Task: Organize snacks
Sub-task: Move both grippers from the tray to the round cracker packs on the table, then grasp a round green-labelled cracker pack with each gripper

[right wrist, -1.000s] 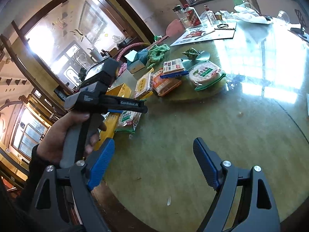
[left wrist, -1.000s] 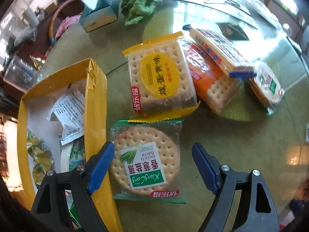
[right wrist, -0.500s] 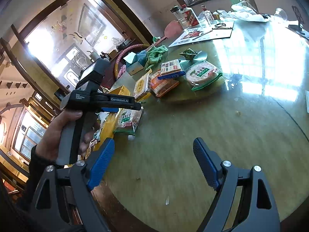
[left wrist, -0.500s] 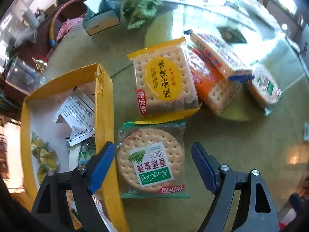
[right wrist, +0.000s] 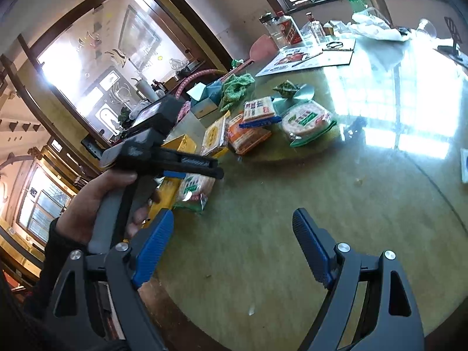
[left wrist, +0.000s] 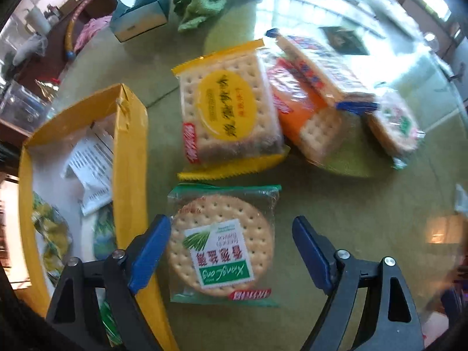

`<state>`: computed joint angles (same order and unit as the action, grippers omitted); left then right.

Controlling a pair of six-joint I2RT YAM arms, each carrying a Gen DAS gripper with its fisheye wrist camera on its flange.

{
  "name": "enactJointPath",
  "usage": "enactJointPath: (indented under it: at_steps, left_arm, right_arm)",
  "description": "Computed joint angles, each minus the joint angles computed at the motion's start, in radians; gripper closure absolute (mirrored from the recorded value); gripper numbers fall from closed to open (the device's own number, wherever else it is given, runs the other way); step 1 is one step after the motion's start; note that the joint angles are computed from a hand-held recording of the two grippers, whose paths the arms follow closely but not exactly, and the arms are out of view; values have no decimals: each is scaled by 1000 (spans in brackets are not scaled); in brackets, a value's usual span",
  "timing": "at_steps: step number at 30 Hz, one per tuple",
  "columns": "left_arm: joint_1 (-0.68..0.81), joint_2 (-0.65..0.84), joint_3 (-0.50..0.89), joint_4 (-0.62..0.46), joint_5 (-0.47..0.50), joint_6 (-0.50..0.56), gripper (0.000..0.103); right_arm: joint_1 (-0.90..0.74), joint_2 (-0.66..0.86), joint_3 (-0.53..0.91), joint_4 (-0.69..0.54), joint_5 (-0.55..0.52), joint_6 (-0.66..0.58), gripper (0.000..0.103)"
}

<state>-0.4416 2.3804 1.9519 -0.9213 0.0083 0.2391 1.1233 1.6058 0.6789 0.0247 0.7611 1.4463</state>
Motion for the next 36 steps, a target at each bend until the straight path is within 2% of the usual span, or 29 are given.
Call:
enactJointPath:
  at_steps: [1,4,8,10,14,16,21,23,25,27,28,29,32,36]
  left_arm:
    - [-5,-66,-103,33,41,3,19]
    - [10,-162,-255,97,123,29,19]
    - [53,-226,-368,174,194,14,18]
    - [62,-263,-441,247,175,-5,18]
    - [84,-255,-461,263,222,-3,18]
    - [92,-269,-477,245,268,6,18]
    - [99,-240,-439,252,252,23,18]
    - [97,-234,-426,254,237,11,18]
    - [86,-232,-431,273,213,0,18]
    - [71,-245,-466,319,181,14,22]
    - [65,-254,-490,349,174,14,25]
    - [60,-280,-536,392,170,11,29]
    - [57,-324,-611,419,205,41,32]
    - [61,-444,-798,489,226,112,33]
  right_arm:
    - [-12,-8,0,-15,-6,-13,19]
    - [-92,-45,-17,-14,-76,-132,19]
    - [-298,-51,-7,-32,-277,-344,19]
    - [-420,-17,42,-58,-383,-470,17]
    - [-614,94,161,-105,-505,-630,16]
    - [-680,155,217,-145,-536,-648,16]
    - [-778,269,280,-129,-641,-701,16]
    - [-765,289,320,-156,-630,-712,16]
    - [-743,343,407,-248,-574,-728,16]
    - [-714,377,464,-312,-514,-724,18]
    - [-697,380,471,-328,-492,-716,22]
    - [-682,380,474,-348,-470,-703,23]
    - [-618,336,413,-376,-410,-584,24]
    - [-475,259,320,-458,-339,-349,24]
